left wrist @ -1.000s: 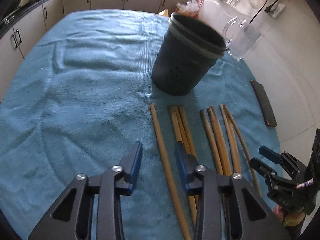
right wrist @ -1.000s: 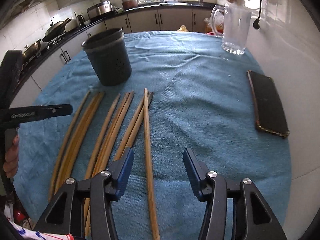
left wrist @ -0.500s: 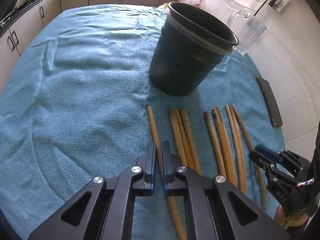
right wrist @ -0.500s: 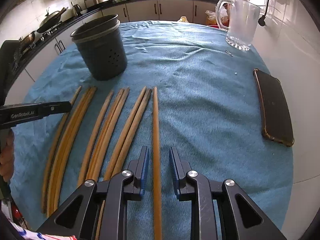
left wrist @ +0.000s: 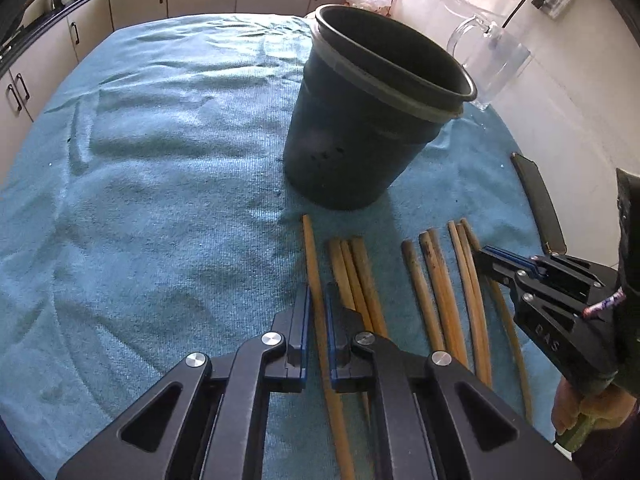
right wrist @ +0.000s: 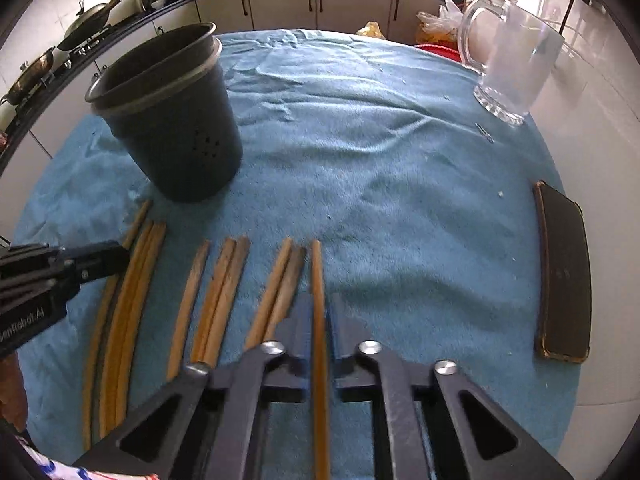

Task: Organize utensils
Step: 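Lift the chopsticks upright with both tools and carry them over the black cup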

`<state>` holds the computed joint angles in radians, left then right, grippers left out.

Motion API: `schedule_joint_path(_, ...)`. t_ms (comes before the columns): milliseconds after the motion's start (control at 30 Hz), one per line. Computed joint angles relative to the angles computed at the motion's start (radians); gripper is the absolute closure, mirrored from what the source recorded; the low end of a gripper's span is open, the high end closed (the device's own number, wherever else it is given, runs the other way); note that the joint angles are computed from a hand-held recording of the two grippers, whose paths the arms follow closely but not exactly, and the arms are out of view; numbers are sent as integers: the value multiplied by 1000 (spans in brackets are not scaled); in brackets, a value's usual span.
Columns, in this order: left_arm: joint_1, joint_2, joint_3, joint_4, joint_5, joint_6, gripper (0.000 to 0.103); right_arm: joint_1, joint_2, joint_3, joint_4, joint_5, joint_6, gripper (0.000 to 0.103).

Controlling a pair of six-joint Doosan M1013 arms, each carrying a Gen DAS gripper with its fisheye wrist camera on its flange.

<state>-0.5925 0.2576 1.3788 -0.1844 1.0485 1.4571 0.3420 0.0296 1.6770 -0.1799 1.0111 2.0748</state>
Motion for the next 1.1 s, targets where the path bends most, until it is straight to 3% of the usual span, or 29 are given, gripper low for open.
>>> schedule_joint_path(233,2,-87,62,6,-112,27,97,0,-90,54,-24,-121,104,97)
schedule_joint_path(467,2,-203,141,-23,-239,54,97,78,-202,100,-181,-181,282,97)
schedule_joint_path(800,-52,-356,260,90,-407,9,97,225,-286,123,-447,-154,509,97)
schedule_joint_path(1100,-84,-419,301,147,-484,-20,97,297,-326,120,-593,-134,604,97)
